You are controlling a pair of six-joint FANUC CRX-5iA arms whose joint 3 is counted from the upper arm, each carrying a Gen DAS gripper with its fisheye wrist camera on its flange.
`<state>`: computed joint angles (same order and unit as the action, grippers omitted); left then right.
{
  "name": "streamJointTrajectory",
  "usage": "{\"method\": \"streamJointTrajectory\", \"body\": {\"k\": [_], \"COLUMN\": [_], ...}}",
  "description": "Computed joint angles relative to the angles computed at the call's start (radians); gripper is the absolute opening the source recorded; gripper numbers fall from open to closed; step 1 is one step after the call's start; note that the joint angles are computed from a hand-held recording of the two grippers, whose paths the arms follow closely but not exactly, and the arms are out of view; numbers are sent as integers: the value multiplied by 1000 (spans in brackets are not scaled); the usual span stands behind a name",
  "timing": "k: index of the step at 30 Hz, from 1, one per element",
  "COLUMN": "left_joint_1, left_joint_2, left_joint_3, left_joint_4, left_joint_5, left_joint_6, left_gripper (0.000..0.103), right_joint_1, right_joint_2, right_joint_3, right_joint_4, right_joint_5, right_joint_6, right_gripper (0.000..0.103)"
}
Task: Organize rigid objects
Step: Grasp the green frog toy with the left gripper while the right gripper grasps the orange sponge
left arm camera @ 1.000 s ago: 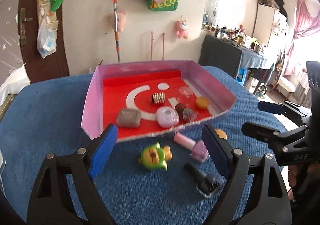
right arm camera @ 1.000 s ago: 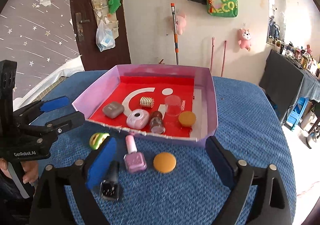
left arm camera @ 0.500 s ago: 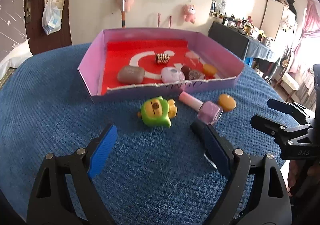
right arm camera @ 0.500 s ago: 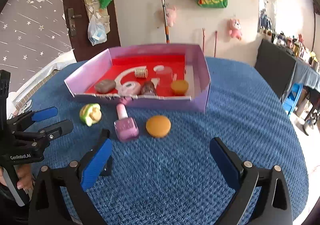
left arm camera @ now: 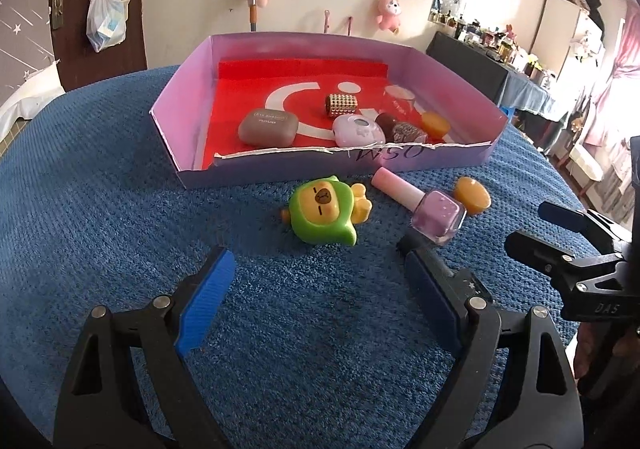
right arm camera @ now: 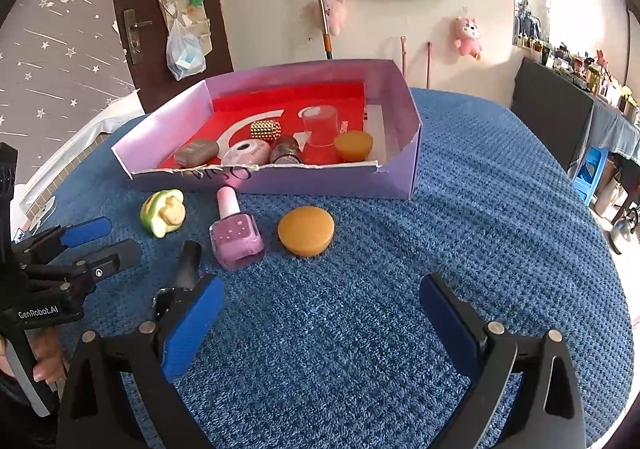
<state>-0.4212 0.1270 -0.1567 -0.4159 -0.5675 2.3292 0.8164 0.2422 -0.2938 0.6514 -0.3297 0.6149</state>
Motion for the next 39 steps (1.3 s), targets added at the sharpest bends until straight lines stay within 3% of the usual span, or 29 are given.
{"method": "streamJointTrajectory", "body": {"k": [20, 28, 32, 35, 39], "left_joint_1": [44, 68, 79, 104, 121], "left_joint_2": [47, 98, 130, 146, 140], "left_joint_3": [57, 115, 148, 133, 107], "left_joint_4": [93, 159, 193, 282, 333], "left_joint_5": [-16, -54, -84, -71, -37], "left_joint_6": [-120, -208, -262, -340, -383], "left_gripper": [87, 87, 71, 56, 52], "right_joint_1": [-10, -25, -32, -37, -35], "right_joint_2": [60, 141, 174, 196, 205], "right_joint_3": [118, 287, 348, 390, 406], "right_joint_4": [-166, -349, -396, -434, -452], "right_joint_5": [-76, -203, -245, -266, -262], "right_joint_6": [172, 360, 424, 470, 518], "right_gripper": [100, 89, 84, 78, 64]}}
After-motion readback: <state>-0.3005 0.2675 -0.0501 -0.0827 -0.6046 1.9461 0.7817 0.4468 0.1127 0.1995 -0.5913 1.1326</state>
